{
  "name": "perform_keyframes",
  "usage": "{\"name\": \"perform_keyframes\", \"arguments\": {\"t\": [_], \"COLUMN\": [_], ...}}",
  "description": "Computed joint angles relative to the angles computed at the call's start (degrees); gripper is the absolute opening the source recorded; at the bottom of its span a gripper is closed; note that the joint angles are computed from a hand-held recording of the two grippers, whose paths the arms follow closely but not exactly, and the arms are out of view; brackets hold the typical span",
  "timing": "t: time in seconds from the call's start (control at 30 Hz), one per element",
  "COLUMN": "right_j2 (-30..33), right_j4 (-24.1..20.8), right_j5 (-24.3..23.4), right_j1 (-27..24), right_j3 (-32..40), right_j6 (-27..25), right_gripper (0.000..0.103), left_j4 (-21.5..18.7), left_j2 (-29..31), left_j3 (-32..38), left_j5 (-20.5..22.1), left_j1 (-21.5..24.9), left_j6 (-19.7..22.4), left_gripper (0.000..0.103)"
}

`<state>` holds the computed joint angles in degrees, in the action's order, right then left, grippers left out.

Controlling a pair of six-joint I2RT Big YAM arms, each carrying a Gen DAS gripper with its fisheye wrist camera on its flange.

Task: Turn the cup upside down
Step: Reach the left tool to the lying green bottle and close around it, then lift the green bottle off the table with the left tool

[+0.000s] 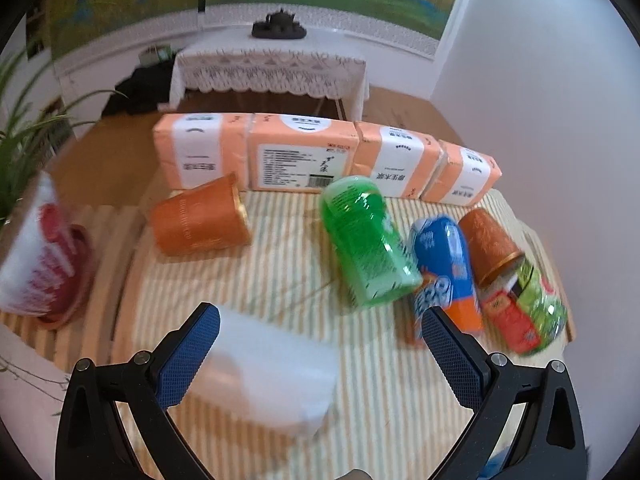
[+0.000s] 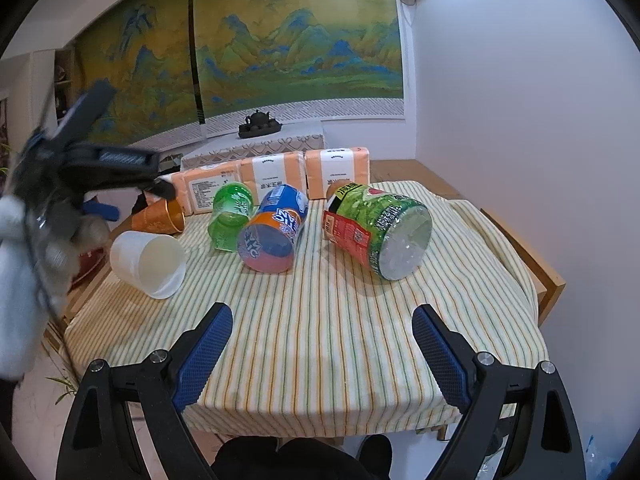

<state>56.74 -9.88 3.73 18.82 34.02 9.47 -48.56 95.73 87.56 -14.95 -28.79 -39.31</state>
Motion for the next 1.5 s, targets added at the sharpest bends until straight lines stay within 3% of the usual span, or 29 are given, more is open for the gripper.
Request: {"name": "perform_keyframes", "arguments": {"t": [0.3,0.57,0.63,0.87,0.93,1.1,1.13,1.2,1.5], "right_j2": [0.61,1.58,1.7,2.63,2.76,2.87,2.89,2.75,2.77], "right_j4": [0.49,0.51,0.78,1.07,1.28,1.14,1.07,0.98,0.91], "right_j5": [-1.21,-3.37,-3.35,-4.6,-4.77,-4.8,-4.72,-4.55,-4.98], "right_j1": [-2.77,-6.7,-7.15,-9.07,-9.29,-9.26,-9.22,-9.21,-9.72], "right_j3": [-0.62,-1.0,-1.24,-1.33,-1.35,-1.36,-1.35,-1.44,-1.46], "right_j6": [0.34,1.71,1.7,2.26,2.42,2.26,2.19,2.31,3.14], "right_gripper": [0.089,0.089,0.089,0.089,0.089,0.089,0.089,0.089,0.089], "left_j4": [-10.06,-14.86,-15.58,-16.81,-16.7,-18.17,-18.02,-18.18,-15.21], "left_j2": [14.07,22.36,23.64,25.85,26.16,27.97,28.1,28.0,24.28], "left_j3": [18.46,27.32,28.49,31.13,31.38,33.08,33.1,33.24,29.5], "left_j5": [6.87,10.87,11.36,12.06,13.33,16.74,17.3,16.25,14.39], "left_j1": [3.46,4.54,4.67,4.73,4.94,5.41,5.43,5.12,4.6], "left_j6": [-0.84,-2.33,-2.39,-1.97,-1.79,-2.31,-2.48,-2.37,-2.24], "left_gripper": [0.102,0.097,0.091,0.087,0.08,0.077,0.072,0.068,0.066]}}
